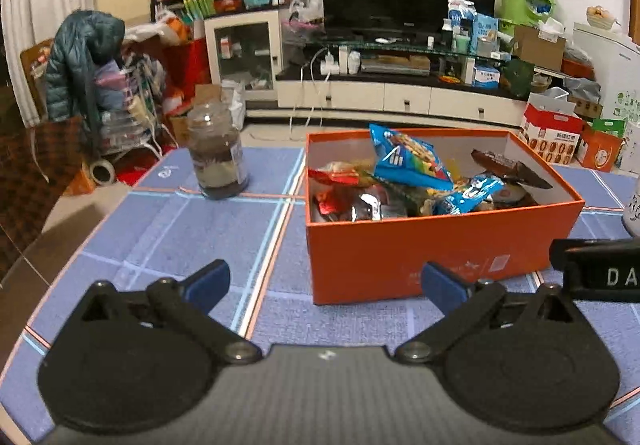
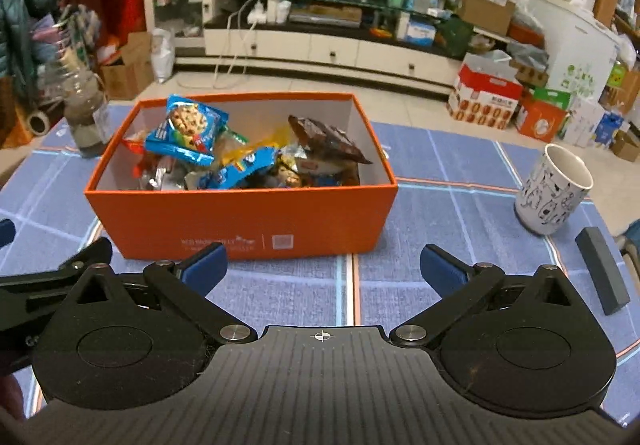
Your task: Organize snacks
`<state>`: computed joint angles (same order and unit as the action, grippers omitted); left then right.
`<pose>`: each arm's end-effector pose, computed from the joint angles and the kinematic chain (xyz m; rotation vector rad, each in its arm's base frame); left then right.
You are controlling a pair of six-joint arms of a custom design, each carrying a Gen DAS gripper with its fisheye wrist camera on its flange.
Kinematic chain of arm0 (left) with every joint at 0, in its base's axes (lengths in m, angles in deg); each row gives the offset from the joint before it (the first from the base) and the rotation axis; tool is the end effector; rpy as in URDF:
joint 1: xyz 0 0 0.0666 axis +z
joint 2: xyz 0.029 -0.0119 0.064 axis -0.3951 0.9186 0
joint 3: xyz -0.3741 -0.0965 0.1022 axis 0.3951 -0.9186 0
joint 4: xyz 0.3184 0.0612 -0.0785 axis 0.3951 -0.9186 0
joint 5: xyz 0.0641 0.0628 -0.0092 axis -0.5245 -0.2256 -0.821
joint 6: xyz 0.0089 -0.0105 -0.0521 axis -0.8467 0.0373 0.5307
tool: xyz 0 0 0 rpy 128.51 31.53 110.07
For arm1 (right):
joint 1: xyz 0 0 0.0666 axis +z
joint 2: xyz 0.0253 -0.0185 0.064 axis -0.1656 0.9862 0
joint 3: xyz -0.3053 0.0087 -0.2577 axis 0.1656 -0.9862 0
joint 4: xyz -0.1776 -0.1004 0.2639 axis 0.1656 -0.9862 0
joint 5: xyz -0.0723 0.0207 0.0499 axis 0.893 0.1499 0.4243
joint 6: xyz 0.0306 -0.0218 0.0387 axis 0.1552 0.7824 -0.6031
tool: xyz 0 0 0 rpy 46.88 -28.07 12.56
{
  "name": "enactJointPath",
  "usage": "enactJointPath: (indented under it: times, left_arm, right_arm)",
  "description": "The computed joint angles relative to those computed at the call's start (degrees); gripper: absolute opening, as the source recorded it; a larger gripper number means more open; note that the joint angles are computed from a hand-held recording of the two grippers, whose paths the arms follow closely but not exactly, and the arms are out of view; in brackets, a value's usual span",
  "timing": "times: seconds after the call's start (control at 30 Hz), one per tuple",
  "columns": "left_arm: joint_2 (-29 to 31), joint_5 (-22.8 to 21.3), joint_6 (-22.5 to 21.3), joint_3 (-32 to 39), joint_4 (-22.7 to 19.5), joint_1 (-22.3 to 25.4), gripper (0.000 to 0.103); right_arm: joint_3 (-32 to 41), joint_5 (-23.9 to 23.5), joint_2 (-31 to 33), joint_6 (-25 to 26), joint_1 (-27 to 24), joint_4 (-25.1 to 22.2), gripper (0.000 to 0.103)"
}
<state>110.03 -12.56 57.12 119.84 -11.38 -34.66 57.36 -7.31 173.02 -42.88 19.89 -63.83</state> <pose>0.6476 -0.1367 0.3660 0.4798 2.1507 -0.1964 0.5800 0.2997 0.3903 0.5515 2.2823 -0.3578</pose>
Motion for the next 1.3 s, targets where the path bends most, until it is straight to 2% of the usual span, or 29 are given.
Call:
enactJointPath:
  times: [0.27,0.93,1.17,1.3]
  left_arm:
    - [-0.29,-1.69,1.52,-0.18,0.23,-0.21,0.1]
    - [-0.06,-3.76,0.29,0.23,-1.49,-0.67,0.1]
    - [0.33,-3.99,0.04,1.16,-3.53,-0.92,0.101]
    - [0.78,-1.22,0.4,2.32,-6.37,-0.85,0.101]
  right_arm:
    - [0.09,0.51,0.08,-0.34,0.44,0.53,0.096]
    - [0.45,0.26,0.56,-1.27,0.3,-0.4,0.096]
    - [-0.09,0.72,0.33,-1.61,0.3,-0.09,0.096]
    - [-0.82,0.65,-0.1,-1.5,0.32,0.4,0.096]
